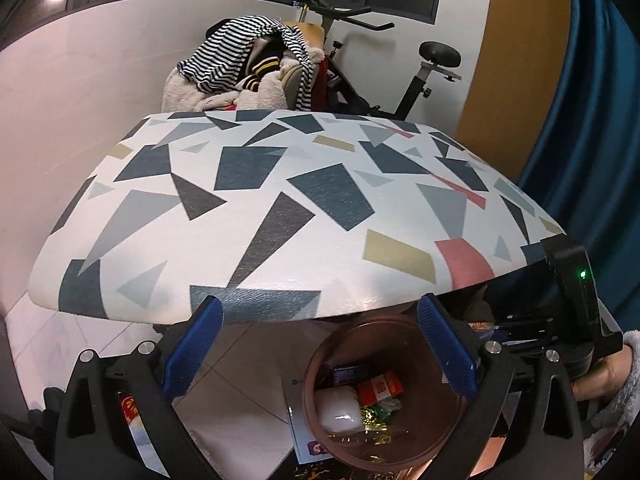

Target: Collect trash

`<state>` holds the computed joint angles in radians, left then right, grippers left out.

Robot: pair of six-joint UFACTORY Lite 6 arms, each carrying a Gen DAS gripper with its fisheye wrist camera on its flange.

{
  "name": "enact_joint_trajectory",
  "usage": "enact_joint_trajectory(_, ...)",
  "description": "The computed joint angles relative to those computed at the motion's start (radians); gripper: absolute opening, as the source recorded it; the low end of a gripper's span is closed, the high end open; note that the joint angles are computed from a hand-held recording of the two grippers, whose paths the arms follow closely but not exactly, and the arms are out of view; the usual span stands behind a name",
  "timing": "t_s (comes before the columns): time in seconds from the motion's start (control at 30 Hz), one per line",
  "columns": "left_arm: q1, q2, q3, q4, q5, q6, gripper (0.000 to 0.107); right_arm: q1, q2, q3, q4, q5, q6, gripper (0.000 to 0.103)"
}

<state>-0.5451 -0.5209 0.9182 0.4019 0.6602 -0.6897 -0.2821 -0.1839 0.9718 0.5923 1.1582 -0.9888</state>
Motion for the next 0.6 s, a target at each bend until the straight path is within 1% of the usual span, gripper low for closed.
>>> enact_joint_trajectory(0.03,-0.007,0.005,0.000,0.019,0.015,-0.015,0.096,0.020,-0.002,-0.013,-0.012,-0.012,0.011,0.019)
enact_joint_trajectory(0.13,-0.016,-0.003,-0.015,0.035,0.021,-0.033,0.096,0.039,-0.008,-0.029,-0.028,-0.028,0.025,0.020)
enact_joint_trajectory(0.2,-0.024,-0.008,-0.024,0.048,0.027,-0.048,0.096,0.060,-0.014,-0.039,-0.055,-0.050,0.055,0.028)
enact_joint_trajectory(0.23,-0.026,-0.006,-0.024,0.054,0.031,-0.053,0.096,0.061,-0.013,-0.039,-0.058,-0.051,0.056,0.036)
enact_joint_trajectory(0.3,-0.030,0.000,-0.023,0.068,0.041,-0.064,0.096,0.068,-0.030,-0.049,-0.071,-0.061,0.061,0.040)
enact_joint_trajectory(0.33,-0.028,-0.001,-0.024,0.066,0.042,-0.062,0.096,0.073,-0.047,-0.059,-0.085,-0.079,0.069,0.051)
enact_joint_trajectory(0.37,-0.024,-0.002,-0.025,0.061,0.041,-0.058,0.096,0.074,-0.065,-0.066,-0.092,-0.085,0.077,0.059)
enact_joint_trajectory(0.4,-0.020,-0.003,-0.024,0.058,0.042,-0.053,0.096,0.069,-0.074,-0.074,-0.090,-0.089,0.073,0.074)
enact_joint_trajectory(0.43,-0.018,-0.003,-0.022,0.056,0.042,-0.050,0.096,0.056,-0.084,-0.074,-0.086,-0.088,0.069,0.086)
enact_joint_trajectory(0.47,-0.016,-0.002,-0.020,0.056,0.042,-0.048,0.096,0.039,-0.088,-0.067,-0.084,-0.088,0.063,0.094)
enact_joint_trajectory(0.6,-0.024,0.009,0.004,0.071,0.049,-0.059,0.096,-0.012,-0.077,-0.022,-0.078,-0.069,0.043,0.096)
